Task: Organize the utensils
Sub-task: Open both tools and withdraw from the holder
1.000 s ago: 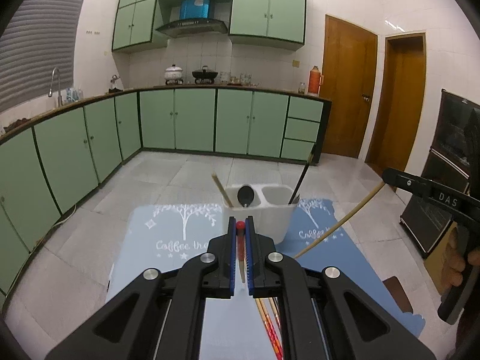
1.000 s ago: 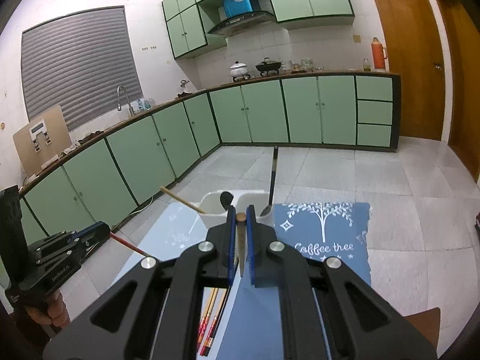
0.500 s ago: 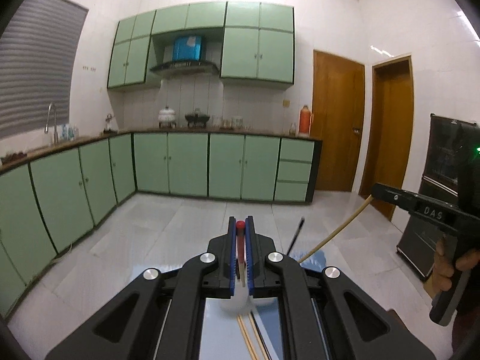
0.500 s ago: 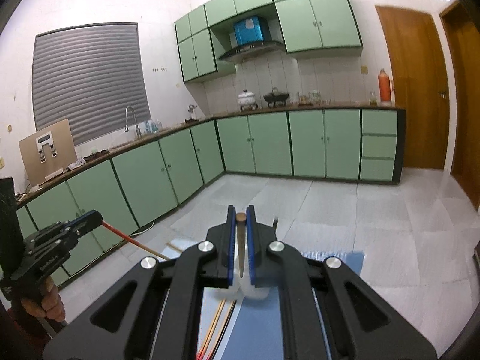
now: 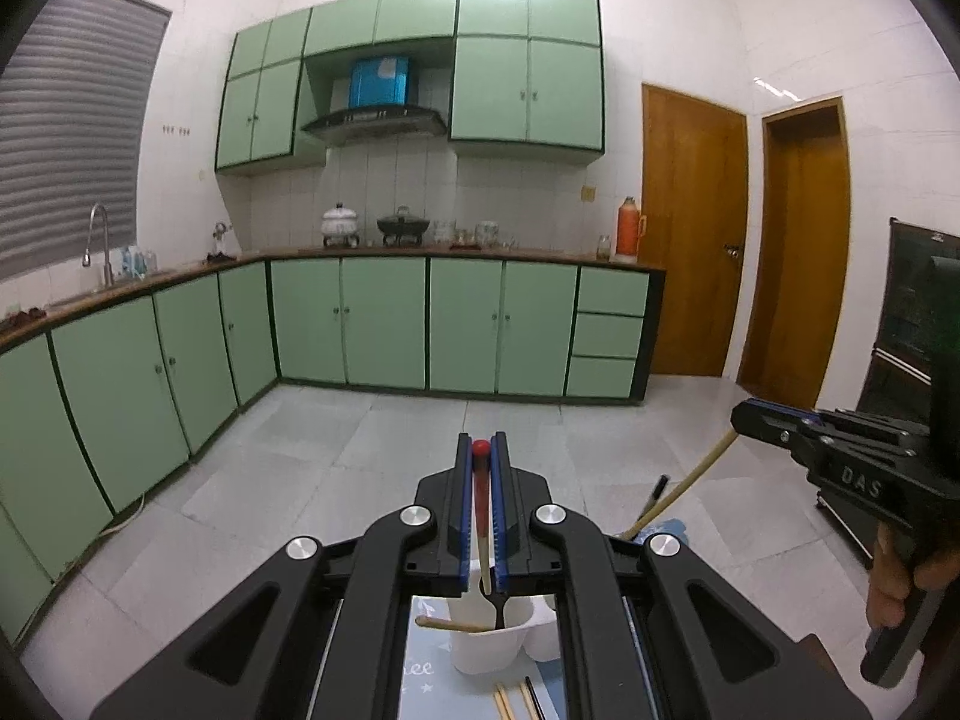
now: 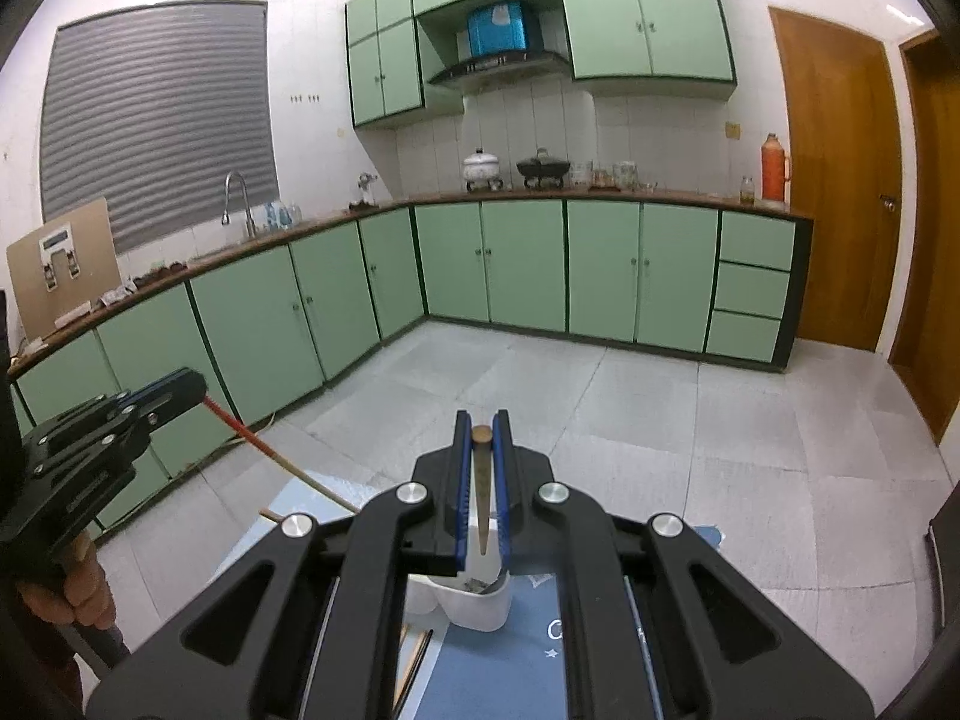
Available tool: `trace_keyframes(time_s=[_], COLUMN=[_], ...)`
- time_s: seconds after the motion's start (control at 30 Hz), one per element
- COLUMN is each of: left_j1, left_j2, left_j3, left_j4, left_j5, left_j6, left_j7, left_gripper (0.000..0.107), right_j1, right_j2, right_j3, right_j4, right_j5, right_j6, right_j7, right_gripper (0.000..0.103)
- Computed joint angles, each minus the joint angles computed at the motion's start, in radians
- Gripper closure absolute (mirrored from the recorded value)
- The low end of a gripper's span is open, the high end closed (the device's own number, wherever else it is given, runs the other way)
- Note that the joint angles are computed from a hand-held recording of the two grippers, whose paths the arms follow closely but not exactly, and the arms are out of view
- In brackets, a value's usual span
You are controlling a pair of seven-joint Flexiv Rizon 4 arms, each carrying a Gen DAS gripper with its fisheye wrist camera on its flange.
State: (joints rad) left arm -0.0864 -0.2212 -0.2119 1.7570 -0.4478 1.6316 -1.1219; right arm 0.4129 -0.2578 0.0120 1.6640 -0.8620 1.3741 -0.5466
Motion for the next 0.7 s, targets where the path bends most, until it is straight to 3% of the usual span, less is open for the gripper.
trace_keyframes(time_s=[0.17, 0.27, 0.37, 0.5, 0.63, 0.7], left_j1=[-0.064, -0.062, -0.035, -0.006, 0.031, 0.072], left_j2=[-0.057, -0.072, -0.065, -0.040, -0.002, 0.036], left_j3=[0.093, 0.100, 0.072, 0.036, -0.015, -0.076], left_j4=[-0.060, -0.071, -0.053, -0.020, 0.029, 0.084], left_j5=[0.088, 0.107, 0.096, 0.064, 0.007, -0.049], left_j6=[-0.056, -0.093, -0.084, -0.058, -0.006, 0.033], left_j7=[-0.078, -0.098, -0.086, -0.064, -0.019, 0.029], left_gripper=[0.101, 0.101, 0.092, 0.081, 0.066, 0.063], right_j1=[0.005, 0.008, 0.026, 0.034, 0.020, 0.004], right_j2=[-0.041, -0.056, -0.040, 0.004, 0.054, 0.083], right_j3=[0.016, 0.024, -0.008, -0.050, -0.093, -0.105], right_j4=[-0.025, -0.032, -0.006, 0.045, 0.090, 0.113], right_j5=[0.053, 0.097, 0.068, -0.038, -0.234, -0.356], right_j6=[-0.027, -0.033, 0.000, 0.044, 0.096, 0.116], right_j7=[-0.058, -0.104, -0.067, 0.038, 0.240, 0.357], right_gripper=[0.097, 0.095, 0.092, 0.091, 0.068, 0.061])
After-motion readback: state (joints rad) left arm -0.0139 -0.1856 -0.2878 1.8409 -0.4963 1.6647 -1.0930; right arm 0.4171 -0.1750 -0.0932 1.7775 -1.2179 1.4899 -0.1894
